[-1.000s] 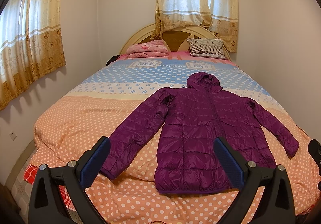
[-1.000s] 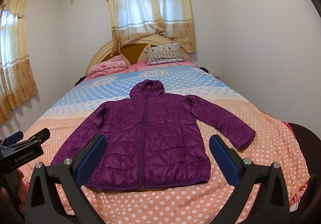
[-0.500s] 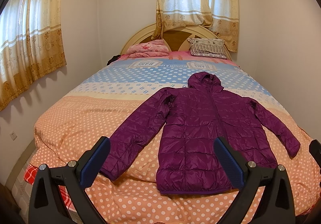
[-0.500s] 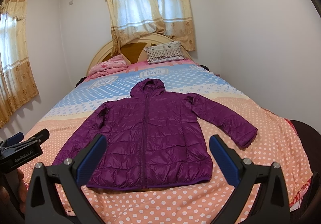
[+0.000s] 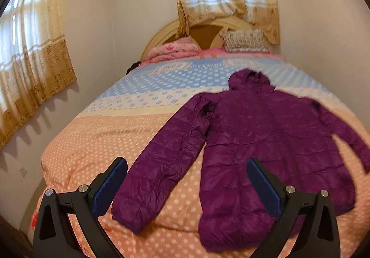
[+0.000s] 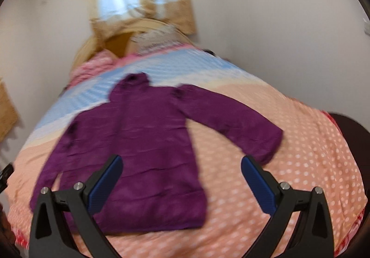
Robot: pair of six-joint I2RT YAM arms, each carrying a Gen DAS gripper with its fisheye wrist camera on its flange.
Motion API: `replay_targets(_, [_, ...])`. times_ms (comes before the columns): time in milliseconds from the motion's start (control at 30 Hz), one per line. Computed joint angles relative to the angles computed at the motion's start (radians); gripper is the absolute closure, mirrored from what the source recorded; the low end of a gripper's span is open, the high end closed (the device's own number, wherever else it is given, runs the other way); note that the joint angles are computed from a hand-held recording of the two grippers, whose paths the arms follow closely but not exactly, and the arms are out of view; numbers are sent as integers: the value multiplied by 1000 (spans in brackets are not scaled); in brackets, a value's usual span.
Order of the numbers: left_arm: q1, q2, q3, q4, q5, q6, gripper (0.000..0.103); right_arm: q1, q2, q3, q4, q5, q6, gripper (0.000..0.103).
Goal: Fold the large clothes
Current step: 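Grasp the purple jacket's sleeve cuff with the right gripper and lift it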
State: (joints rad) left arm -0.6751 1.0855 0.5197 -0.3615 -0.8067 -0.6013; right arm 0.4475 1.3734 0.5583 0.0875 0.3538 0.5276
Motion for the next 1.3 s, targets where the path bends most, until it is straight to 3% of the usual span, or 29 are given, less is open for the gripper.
replay_targets(133, [181,217,11,261,151,159,1,-250,183,94,-2,-135,-43,12])
replay_targets(333, [298,478,111,439,207,278,1,-474,440,265,-46,-201,-70,26])
replay_targets(433, [336,572,171,466,217,311,1,-504,506,317,-84,-217,-68,30])
replay_targets(533, [366,645,229,472,230,330,1,-501,571,360,-111,-244,-97,49])
replay_targets(633, [383,714,285,463,229,336,1,-476,575,349,-81,-218,-134,51])
replay_targets(700, [395,744,311,453,244,331,1,-485,558,343,-86,-249,-152,60])
replay_targets(767, [406,772,334,441,254,324,1,-499,538,352,-113,-289,-183,81])
replay_targets(833, [419,789,346,443,258,331,1,-518,543,368,-114,-310,-213,86])
replay_targets(1100, [491,776,355,466,261,376,1,-477,429,435,-138,-295,-268,89])
replay_targets(1300, [554,787,398,466,269,410,1,-322,450,601,-192,-209,-328,90])
